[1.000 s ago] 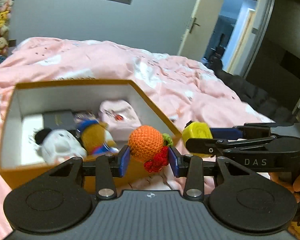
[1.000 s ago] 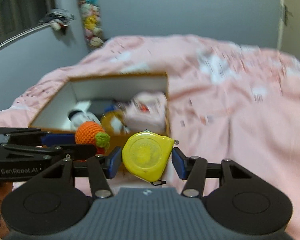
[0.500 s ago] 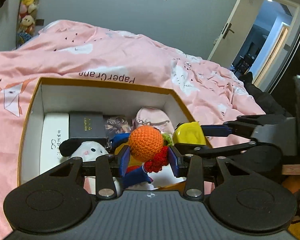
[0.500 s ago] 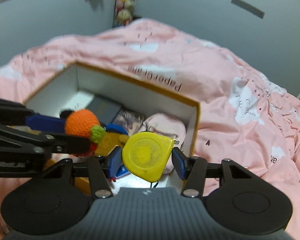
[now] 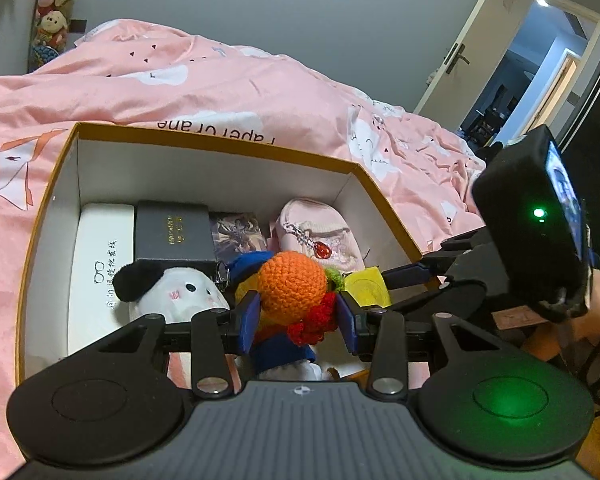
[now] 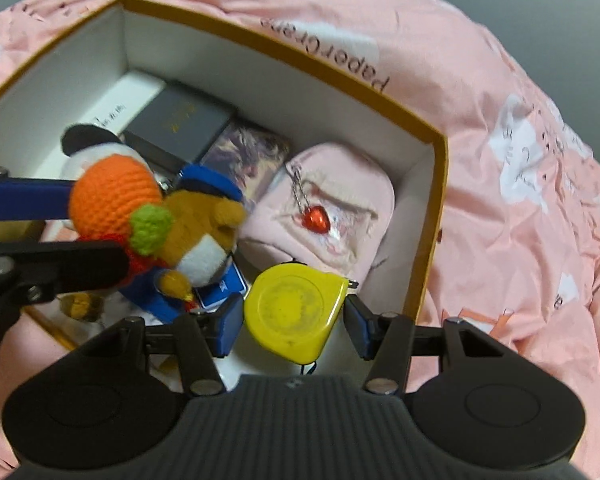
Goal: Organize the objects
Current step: 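Lift and carry the fruit toy and tape measure over the orange box, then lower the fruit toy and tape measure into the box and open both tools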
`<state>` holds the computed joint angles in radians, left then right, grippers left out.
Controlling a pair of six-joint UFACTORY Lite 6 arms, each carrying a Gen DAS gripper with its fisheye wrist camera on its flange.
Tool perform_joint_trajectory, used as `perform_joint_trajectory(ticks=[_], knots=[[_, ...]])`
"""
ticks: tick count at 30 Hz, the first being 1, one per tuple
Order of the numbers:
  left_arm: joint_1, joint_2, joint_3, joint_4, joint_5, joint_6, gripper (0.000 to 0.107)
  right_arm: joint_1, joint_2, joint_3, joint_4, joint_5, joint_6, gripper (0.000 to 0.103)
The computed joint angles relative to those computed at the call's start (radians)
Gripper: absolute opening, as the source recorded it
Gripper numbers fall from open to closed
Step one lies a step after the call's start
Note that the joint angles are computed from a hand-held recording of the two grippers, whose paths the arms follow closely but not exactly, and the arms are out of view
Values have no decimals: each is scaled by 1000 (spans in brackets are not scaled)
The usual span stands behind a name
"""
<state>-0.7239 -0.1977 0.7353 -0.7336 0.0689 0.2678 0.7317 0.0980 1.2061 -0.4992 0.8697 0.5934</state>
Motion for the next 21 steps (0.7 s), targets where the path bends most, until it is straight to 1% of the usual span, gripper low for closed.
perform_joint_trajectory(ticks=[3,5,6,9,11,13,15,17,21], knots=[[-3,8,3,30,2,-26,47,-1,12,-8,-32,6,19,56],[-2,11,4,-40,7,49,47,-3,8,-16,-31,1,18,56],[-3,14,6,-41,9,50,47,-2,5,-18,-33,0,19,56],[-6,25,14,47,13,-37,47,-7,3,-22,-40,-7,18,56],[-7,31,18,59,17,-44,47,-6,-4,-28,-45,-13,23,56],[-6,37,18,3,19,15,47,-3,-14,-33,-49,-15,28,56],[-7,44,20,-6,20,21,47,3,-29,-41,-62,-14,39,58],[-13,49,22,71,17,-57,47,15,-44,-47,-81,-10,46,60],[-14,55,28,105,19,-91,47,55,-105,-78,-151,10,103,61]])
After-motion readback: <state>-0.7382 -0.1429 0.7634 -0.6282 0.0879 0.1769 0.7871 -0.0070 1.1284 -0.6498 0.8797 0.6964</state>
